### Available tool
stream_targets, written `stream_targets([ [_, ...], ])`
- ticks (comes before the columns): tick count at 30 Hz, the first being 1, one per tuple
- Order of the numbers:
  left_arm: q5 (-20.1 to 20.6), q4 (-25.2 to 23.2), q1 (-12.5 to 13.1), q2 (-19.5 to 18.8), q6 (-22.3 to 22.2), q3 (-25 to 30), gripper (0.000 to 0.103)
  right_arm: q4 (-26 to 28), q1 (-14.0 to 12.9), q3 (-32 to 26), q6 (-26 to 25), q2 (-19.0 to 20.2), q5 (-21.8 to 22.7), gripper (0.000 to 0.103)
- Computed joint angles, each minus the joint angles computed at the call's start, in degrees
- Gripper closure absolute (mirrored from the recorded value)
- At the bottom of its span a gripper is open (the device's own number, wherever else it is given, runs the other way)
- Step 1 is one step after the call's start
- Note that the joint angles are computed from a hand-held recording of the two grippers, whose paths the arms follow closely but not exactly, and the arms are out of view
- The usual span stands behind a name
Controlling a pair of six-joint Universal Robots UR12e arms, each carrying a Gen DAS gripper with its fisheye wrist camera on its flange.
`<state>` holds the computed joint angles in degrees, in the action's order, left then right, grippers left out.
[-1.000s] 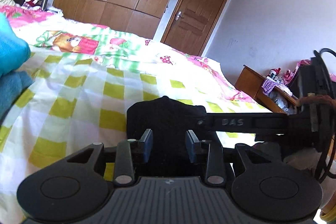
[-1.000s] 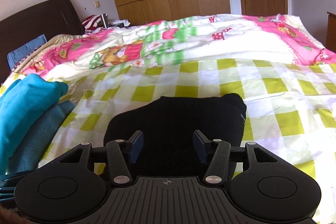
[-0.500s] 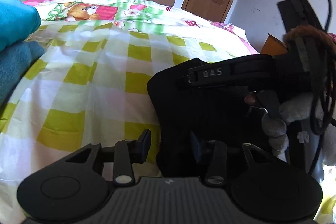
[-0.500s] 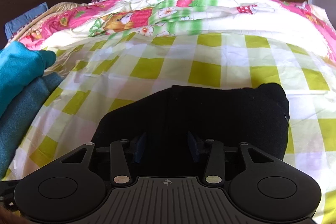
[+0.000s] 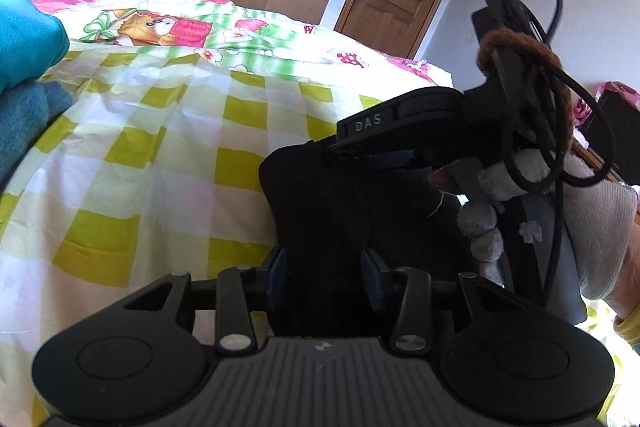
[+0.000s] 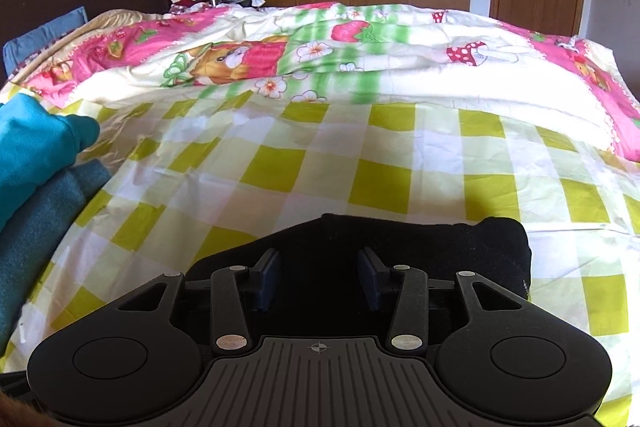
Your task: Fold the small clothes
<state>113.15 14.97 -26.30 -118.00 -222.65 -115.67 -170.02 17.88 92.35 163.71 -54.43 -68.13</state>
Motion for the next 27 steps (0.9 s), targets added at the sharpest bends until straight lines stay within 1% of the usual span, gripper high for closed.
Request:
stream_targets([
  [2, -0.1, -1.0, 0.0, -0.2, 0.2, 0.2, 0.049, 4.6, 0.5, -1.9, 1.7, 0.6, -1.6, 0.060],
  [3, -0.1, -1.1, -0.1, -0.2, 0.5, 0.2, 0.050, 6.1, 0.8, -2.4, 2.2, 0.9, -2.7, 0.060],
  [4, -0.5, -0.4, 0.0, -0.2, 0.5, 0.0, 0.056, 5.7, 1.2, -2.3, 2.7, 1.1, -4.1, 0.064],
  [5, -1.0, 0.8, 0.0, -0.1, 0.4, -0.3, 0.058, 5.5, 1.4, -2.2, 2.9, 1.1, -4.8, 0.070],
  [6, -1.1, 1.7, -0.1, -0.1, 0.3, -0.6, 0.061, 5.2, 1.5, -1.9, 2.9, 1.1, -5.0, 0.082],
  [7, -0.6, 2.3, -0.3, 0.1, 0.0, -0.8, 0.063, 4.8, 1.5, -1.6, 3.0, 0.9, -4.8, 0.090],
  [10, 0.7, 5.6, -1.1, 0.3, -1.8, -1.9, 0.064, 2.7, 1.1, -0.2, 3.7, -0.4, -2.4, 0.094],
  [11, 1.1, 5.6, -1.3, 0.4, -2.5, -2.0, 0.064, 2.3, 0.7, 0.3, 4.1, -0.9, -0.8, 0.094],
  [12, 1.0, 4.7, -1.3, 0.6, -3.3, -2.2, 0.064, 1.9, 0.4, 0.8, 4.4, -1.4, 1.0, 0.094],
  [14, -0.7, 1.8, -0.7, 0.9, -5.5, -2.3, 0.064, 0.9, 0.2, 1.6, 4.5, -2.2, 3.8, 0.094],
  [16, -3.2, 0.9, 0.3, 1.2, -8.3, -2.8, 0.063, 0.2, 0.6, 1.6, 4.0, -2.2, 5.2, 0.094],
  [17, -3.7, 1.0, 0.6, 1.2, -9.2, -3.1, 0.062, 0.3, 0.9, 1.4, 4.1, -1.9, 5.0, 0.094],
  [18, -3.3, 1.0, 0.5, 1.3, -9.9, -3.2, 0.061, 1.2, 1.2, 1.1, 4.2, -1.4, 4.9, 0.094],
  [19, -2.8, 1.4, 0.4, 1.3, -10.0, -3.3, 0.061, 2.7, 1.7, 0.5, 3.0, -0.8, 4.1, 0.094],
  [20, -2.5, 1.9, 0.3, 1.3, -9.7, -3.3, 0.061, 4.0, 2.3, 0.1, 0.6, -0.2, 2.5, 0.094],
  [21, -2.2, 2.4, 0.2, 1.3, -9.6, -3.4, 0.061, 4.3, 2.8, -0.2, -1.0, 0.5, 0.9, 0.091],
  [23, -1.6, 2.5, -0.1, 1.6, -9.8, -3.4, 0.060, 2.3, 2.5, 0.4, -0.4, 0.9, 1.8, 0.089],
  [24, -1.2, 2.1, -0.3, 1.8, -9.6, -3.3, 0.060, 2.3, 2.2, 0.8, -0.5, 0.5, 2.8, 0.084],
  [25, -0.3, 1.4, -0.5, 2.2, -9.4, -3.2, 0.060, 2.6, 1.8, 1.0, 0.1, 0.1, 4.1, 0.074],
  [26, 0.9, 0.5, -0.8, 2.5, -9.0, -3.0, 0.060, 3.0, 1.2, 1.4, 0.8, -0.5, 6.2, 0.072],
  [27, 2.1, -0.1, -1.1, 2.8, -8.4, -2.7, 0.060, 2.6, 0.6, 1.9, 1.6, -1.0, 8.2, 0.071],
])
